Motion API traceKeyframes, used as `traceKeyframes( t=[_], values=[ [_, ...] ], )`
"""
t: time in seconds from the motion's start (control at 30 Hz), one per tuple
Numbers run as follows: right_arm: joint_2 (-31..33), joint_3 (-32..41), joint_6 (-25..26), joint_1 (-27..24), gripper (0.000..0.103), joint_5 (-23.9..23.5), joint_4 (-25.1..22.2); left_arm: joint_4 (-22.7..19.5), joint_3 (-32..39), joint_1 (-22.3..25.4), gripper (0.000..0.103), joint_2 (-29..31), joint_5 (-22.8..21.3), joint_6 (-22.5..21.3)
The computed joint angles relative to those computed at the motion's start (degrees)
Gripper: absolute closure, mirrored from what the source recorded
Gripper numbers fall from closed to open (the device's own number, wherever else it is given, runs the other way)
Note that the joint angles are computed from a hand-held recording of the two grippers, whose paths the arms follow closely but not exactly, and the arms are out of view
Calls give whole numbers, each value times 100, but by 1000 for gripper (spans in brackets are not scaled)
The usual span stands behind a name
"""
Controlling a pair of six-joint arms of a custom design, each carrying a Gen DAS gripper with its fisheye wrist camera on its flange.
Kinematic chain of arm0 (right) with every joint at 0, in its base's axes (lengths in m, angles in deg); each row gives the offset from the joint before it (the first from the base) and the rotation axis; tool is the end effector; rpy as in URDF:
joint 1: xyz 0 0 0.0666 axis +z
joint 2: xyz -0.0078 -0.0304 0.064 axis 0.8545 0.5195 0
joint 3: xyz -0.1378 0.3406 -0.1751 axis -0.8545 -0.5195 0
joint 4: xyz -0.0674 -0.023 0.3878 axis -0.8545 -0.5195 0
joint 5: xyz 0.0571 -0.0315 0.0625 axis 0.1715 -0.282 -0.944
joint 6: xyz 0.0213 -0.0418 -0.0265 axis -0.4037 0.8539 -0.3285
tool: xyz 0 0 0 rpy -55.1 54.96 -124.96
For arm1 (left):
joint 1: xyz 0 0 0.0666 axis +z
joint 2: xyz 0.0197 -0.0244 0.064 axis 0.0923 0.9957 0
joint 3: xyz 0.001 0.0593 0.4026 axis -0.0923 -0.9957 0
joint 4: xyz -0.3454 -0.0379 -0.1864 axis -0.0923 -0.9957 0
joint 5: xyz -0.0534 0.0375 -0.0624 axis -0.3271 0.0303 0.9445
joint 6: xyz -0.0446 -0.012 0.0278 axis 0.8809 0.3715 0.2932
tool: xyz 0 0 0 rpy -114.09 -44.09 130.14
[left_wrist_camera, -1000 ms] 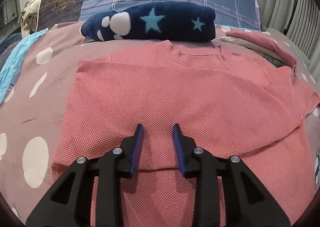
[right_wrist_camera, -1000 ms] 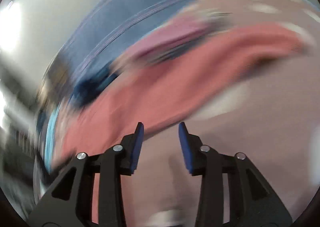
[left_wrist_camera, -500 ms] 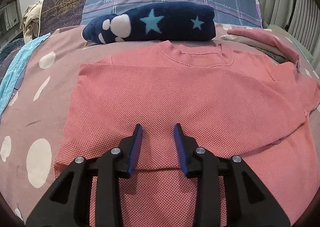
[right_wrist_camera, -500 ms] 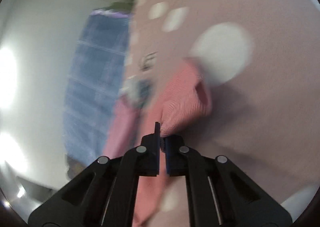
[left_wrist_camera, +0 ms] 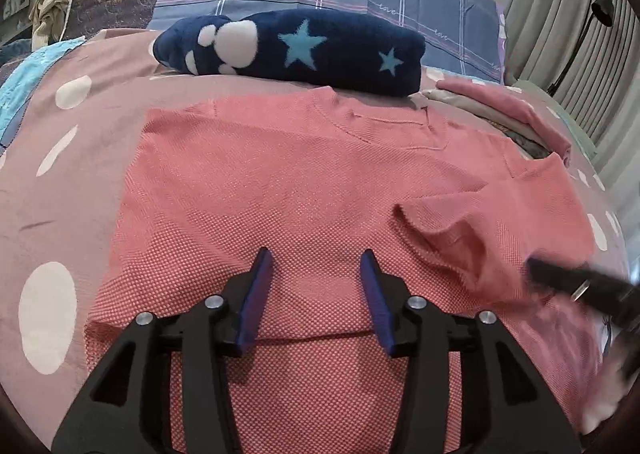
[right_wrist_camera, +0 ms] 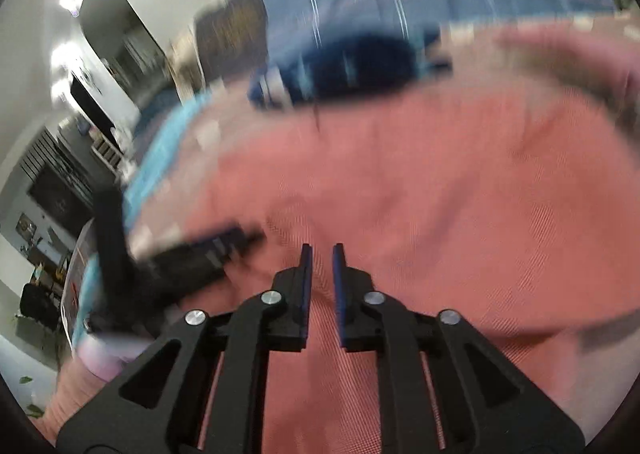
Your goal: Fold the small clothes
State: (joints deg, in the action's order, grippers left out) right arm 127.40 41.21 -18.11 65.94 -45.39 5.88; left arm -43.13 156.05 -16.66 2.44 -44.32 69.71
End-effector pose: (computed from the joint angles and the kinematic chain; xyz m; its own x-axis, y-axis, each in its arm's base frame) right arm 0.5309 0.0900 0.4773 -0.7469 -0.2793 -0.6035 -0.5989 0.6769 0.4279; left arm 0.4593 -0.1742 0.4655 -0.6859 -0.3181 -0.6545 -0.2672 0.9467 -0.1802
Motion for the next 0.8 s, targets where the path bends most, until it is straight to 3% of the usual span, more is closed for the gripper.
traceKeyframes(
  t=[0.13, 0.17, 0.23, 0.3, 0.37, 0.53, 0.6, 0.63, 0.7, 0.8],
  values=[
    [237, 7, -27, -111, 88, -289, -97, 96, 4, 0, 40, 0, 156, -144],
    [300, 192, 26, -167, 88, -357, -263, 156, -31, 11, 39, -34, 196, -163],
    [278, 68, 52, -190, 87, -400, -120, 412, -186, 87, 39, -203, 502, -1],
    [256, 54, 15, -182, 87, -428, -81, 1164, -570, 304, 38, -502, 1577, 656],
    [315, 69, -53, -153, 87, -477, -8, 1647, -739, 405, 37, -581, 2232, 1073],
    [276, 55, 59, -295, 87, -621, -135, 1036, -68, 194, 36, -20, 2368, 870],
    [246, 18, 48, -285, 86, -600, -87, 918, 171, 105, 61, 168, 2229, 787],
    [241, 12, 40, -279, 86, -594, -68, 931, 261, 99, 97, 237, 2316, 793],
    [219, -8, 34, -293, 86, -599, -65, 1073, 374, 137, 98, 305, 2614, 930],
    [-10, -63, -54, -382, 75, -439, 155, 675, 933, 25, 98, 344, 2028, 327]
  ],
)
